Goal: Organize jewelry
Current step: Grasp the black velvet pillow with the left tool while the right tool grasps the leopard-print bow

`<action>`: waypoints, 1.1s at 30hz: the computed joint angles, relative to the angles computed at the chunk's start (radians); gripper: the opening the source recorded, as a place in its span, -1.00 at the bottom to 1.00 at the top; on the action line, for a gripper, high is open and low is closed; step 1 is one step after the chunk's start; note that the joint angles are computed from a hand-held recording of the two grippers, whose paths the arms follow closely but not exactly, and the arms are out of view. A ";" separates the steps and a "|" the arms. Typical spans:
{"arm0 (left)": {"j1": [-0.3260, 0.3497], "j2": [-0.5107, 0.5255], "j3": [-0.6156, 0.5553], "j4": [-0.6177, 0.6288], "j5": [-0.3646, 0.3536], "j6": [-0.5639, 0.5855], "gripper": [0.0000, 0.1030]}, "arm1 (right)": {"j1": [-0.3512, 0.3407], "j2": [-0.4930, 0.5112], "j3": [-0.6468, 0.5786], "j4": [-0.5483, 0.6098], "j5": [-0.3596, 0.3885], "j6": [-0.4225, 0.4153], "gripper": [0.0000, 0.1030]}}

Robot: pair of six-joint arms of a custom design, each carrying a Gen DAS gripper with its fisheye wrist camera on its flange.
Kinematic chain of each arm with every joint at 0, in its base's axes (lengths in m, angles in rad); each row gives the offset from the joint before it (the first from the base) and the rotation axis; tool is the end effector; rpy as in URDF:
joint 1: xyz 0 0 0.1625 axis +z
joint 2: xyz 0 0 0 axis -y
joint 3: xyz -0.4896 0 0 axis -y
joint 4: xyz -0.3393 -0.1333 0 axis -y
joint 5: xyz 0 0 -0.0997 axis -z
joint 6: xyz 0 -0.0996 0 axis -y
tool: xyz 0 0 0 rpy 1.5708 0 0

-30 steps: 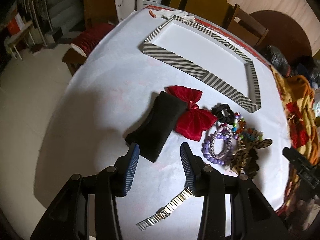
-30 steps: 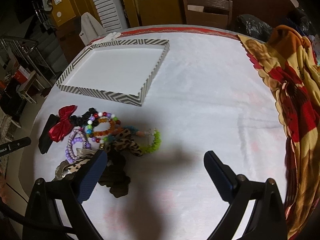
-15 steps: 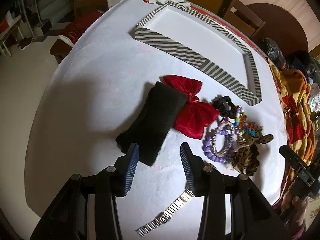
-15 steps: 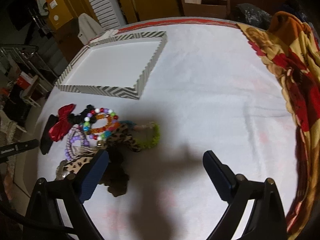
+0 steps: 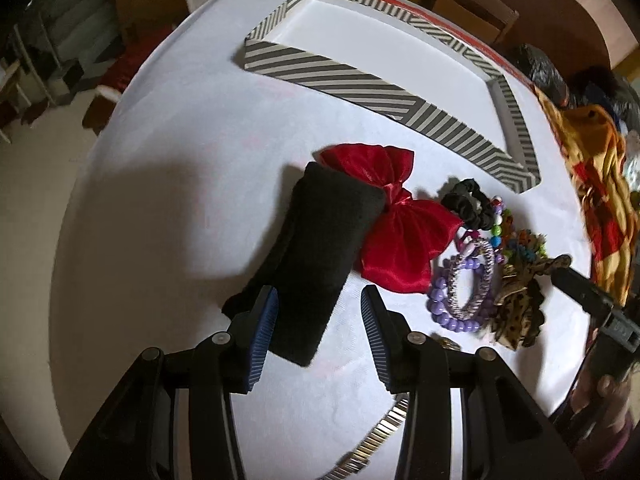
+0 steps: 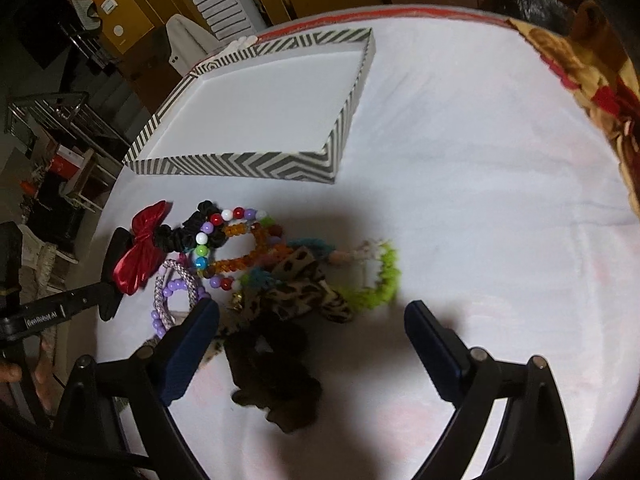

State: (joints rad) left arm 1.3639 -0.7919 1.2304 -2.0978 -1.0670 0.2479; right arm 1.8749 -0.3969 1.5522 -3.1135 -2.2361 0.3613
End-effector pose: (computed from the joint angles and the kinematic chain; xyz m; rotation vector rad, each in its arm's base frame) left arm 0.0218 -0.7793 0.2888 0.5647 2.5734 -0.1027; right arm 0.2812 -0.6563 0.0064 -0.2441 -2.5279 0.7557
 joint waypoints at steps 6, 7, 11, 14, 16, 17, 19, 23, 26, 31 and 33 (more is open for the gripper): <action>0.001 0.005 0.007 -0.037 0.031 0.041 0.07 | -0.010 0.029 -0.012 -0.034 0.018 -0.019 -0.45; 0.001 0.004 0.010 -0.043 0.033 0.046 -0.01 | -0.012 0.026 -0.002 -0.049 0.035 -0.022 -0.60; 0.005 -0.005 0.020 -0.067 0.031 0.052 -0.57 | 0.000 0.019 0.027 -0.103 0.046 -0.040 -0.86; 0.001 -0.019 0.040 -0.101 0.023 0.060 -0.61 | 0.017 0.005 0.053 -0.148 0.062 -0.061 -0.90; 0.001 -0.028 0.042 -0.108 0.013 0.048 -0.62 | 0.028 -0.010 0.066 -0.149 0.058 -0.067 -0.91; 0.002 -0.034 0.044 -0.111 0.003 0.042 -0.62 | 0.034 -0.015 0.070 -0.152 0.057 -0.072 -0.92; -0.001 -0.043 0.051 -0.125 -0.001 0.039 -0.62 | 0.042 -0.032 0.090 -0.147 0.043 -0.081 -0.91; -0.008 -0.066 0.074 -0.163 -0.011 0.038 -0.62 | 0.042 -0.048 0.096 -0.064 0.032 -0.050 -0.47; -0.013 -0.080 0.087 -0.173 -0.017 0.040 -0.62 | 0.041 -0.040 0.091 -0.002 0.011 -0.027 0.07; -0.019 -0.099 0.112 -0.185 -0.017 0.033 -0.62 | 0.040 -0.003 0.073 0.050 -0.020 -0.064 -0.37; -0.019 -0.101 0.113 -0.180 -0.020 0.026 -0.62 | 0.032 0.001 0.091 -0.004 0.018 -0.064 -0.68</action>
